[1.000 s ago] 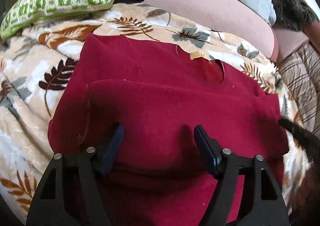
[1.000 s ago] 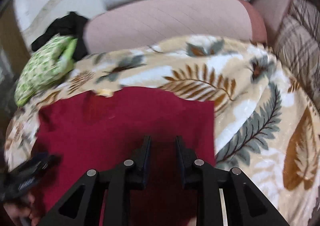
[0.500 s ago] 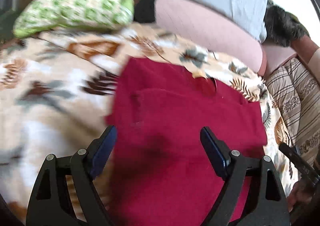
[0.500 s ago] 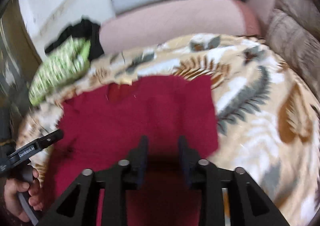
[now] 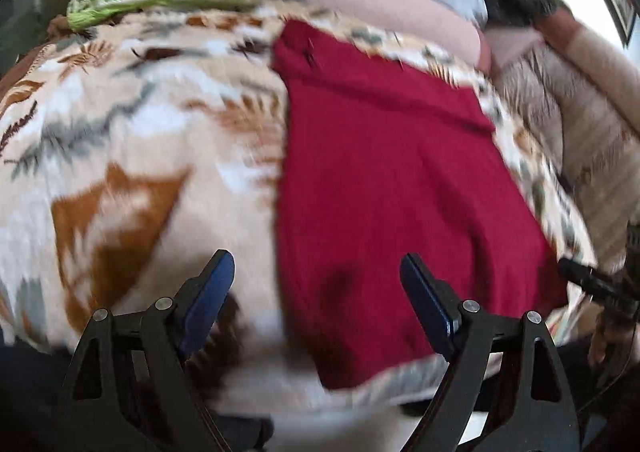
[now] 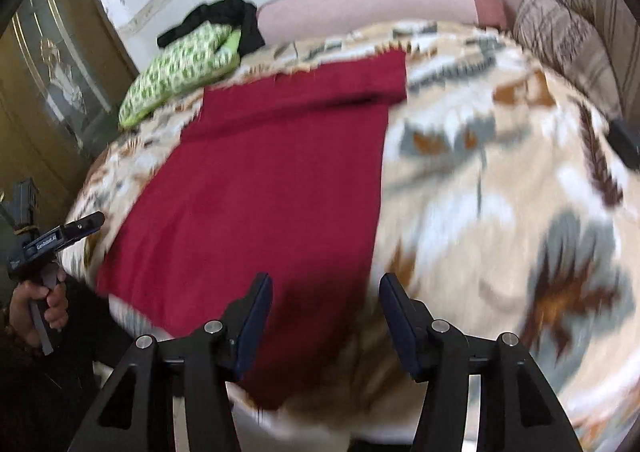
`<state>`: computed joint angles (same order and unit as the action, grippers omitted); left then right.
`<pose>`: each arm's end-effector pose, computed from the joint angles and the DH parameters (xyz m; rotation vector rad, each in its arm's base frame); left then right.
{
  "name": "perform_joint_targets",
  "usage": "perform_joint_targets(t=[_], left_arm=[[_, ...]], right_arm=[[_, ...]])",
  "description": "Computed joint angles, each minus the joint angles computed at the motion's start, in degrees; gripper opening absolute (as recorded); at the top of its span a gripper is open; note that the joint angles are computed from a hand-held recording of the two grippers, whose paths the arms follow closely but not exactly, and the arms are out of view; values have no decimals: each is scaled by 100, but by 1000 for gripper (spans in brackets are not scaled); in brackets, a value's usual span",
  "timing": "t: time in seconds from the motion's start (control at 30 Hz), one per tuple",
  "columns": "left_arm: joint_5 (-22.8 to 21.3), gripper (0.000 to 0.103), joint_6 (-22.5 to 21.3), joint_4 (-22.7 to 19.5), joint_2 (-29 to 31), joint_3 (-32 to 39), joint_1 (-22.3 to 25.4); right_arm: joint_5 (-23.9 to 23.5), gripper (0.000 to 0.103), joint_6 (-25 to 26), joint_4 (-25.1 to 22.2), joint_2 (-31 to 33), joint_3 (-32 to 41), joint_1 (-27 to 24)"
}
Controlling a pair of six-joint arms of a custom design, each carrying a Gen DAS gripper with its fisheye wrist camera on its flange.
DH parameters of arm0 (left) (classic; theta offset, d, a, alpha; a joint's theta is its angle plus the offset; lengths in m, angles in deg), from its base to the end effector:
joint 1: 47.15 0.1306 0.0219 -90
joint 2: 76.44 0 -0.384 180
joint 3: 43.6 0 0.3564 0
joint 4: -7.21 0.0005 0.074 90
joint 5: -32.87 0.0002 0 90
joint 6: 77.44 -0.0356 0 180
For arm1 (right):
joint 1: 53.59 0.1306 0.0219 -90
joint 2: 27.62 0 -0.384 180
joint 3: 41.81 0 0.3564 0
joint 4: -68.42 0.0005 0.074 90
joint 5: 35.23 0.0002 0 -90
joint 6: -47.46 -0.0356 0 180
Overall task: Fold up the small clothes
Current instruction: 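Open both tools and release the folded sweater flat on the blanket, then grasp the folded sweater's side edge with both tools and fold it over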
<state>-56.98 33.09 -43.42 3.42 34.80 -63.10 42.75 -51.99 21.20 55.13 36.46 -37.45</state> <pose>0.3631 -0.1044 0.4129 -0.0988 2.4985 -0.2719 0.3785 0.1167 0.3982 -0.2370 2.4889 0.4487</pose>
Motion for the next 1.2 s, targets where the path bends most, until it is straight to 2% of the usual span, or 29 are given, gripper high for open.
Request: perform_joint_targets(t=[0.1, 0.17, 0.23, 0.33, 0.47, 0.63, 0.73, 0.83, 0.93, 1.0, 1.07, 1.2], left_arm=[[-152, 85, 152, -64, -59, -98, -109], [-115, 85, 297, -109, -70, -157, -39], [-65, 85, 455, -144, -96, -223, 70], [-23, 85, 628, -63, -234, -400, 221], [469, 85, 735, -32, -234, -517, 387], [978, 85, 646, 30, -229, -538, 356], [1070, 84, 492, 2, -229, -504, 301], [1336, 74, 387, 35, -234, -487, 294], [1358, 68, 349, 22, -192, -463, 297], [1334, 58, 419, 3, -180, -441, 328], [1395, 28, 428, -29, -146, -403, 350], [1321, 15, 355, -237, -68, -322, 349]], right_arm=[[-56, 54, -19, -212, 31, -70, 106], [61, 54, -72, -282, 49, -103, 136], [-62, 52, -108, -275, 74, -75, 108], [-253, 39, -13, -248, 62, -23, 133], [-270, 37, 103, -301, 133, 29, 259], [-435, 37, -119, -358, 288, 67, 172], [-573, 37, -262, -320, 284, 46, 121], [-562, 37, -287, -310, 296, 47, 140], [-561, 39, -348, -293, 318, 58, 164], [-550, 41, -333, -285, 318, 52, 164], [-465, 41, -307, -291, 328, 69, 207], [-453, 41, -341, -355, 329, 117, 218]])
